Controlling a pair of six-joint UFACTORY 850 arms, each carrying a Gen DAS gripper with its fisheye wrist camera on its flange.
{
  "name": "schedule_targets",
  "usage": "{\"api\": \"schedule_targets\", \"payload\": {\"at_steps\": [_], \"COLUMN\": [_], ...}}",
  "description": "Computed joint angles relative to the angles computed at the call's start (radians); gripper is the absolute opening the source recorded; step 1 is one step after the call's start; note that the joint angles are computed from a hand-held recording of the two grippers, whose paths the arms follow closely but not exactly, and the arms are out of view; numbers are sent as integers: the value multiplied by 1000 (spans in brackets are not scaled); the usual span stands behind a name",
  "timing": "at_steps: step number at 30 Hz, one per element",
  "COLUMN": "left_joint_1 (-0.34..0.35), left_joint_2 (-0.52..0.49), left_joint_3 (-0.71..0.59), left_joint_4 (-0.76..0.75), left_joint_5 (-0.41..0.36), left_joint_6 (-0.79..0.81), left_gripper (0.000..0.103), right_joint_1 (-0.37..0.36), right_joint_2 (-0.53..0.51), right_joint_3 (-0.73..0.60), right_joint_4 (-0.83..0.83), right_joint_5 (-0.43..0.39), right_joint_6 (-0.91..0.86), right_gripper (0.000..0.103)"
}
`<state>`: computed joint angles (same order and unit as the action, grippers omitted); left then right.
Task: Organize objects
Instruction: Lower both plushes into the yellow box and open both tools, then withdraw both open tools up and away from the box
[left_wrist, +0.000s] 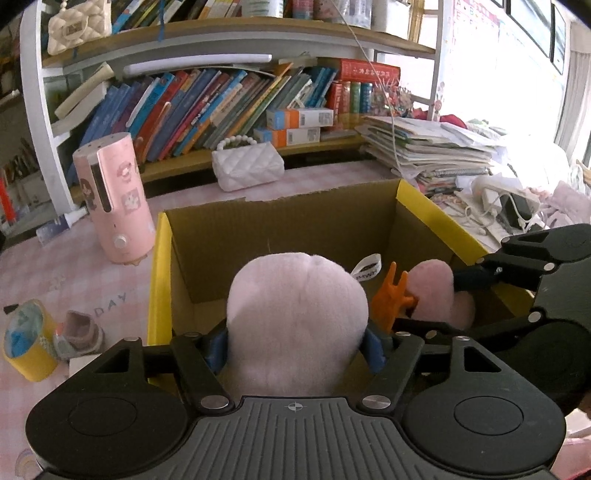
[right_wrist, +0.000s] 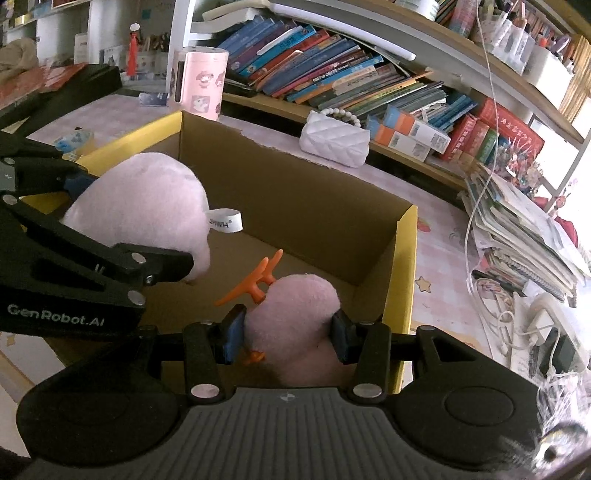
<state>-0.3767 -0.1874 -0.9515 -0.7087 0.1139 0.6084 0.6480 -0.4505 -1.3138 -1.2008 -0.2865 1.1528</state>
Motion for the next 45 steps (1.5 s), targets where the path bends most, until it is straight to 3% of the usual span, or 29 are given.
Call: {"api": "schedule_targets", "payload": {"at_steps": [2,5,8,17,27,34,41,45], "left_joint_1": [-3,-7,-12,-11,1,18,46,69], "left_joint_2": [10,42,76,215,343,444,553,609], "left_joint_3": [8,37,59,177,301,393,483,520], "left_joint_4": [-32,65,89,228,330,371,268,53], "left_joint_5": [6,40,69,152,185,144,27,-29], "left_joint_6": [19,-62,-84,-271,-381,-414,-296,-64], "left_gripper": [77,81,82,83,85,85,86,86], "right_joint_1": [2,7,21,95,200,288,368,410], "right_joint_2": [3,17,41,114,190,207,194,178], "right_joint_3": [4,20,44,123,213,235,230,219], "right_joint_4": [-25,-109,-253,-523,-453,-331,-144,-62], "right_joint_5": [-4,-4,-15,-178,-381,-479,-486,-476], "right_joint_6": [33,152,315,712,831,828,771,744], "right_gripper": [48,55,56,56,56,57,57,58]}}
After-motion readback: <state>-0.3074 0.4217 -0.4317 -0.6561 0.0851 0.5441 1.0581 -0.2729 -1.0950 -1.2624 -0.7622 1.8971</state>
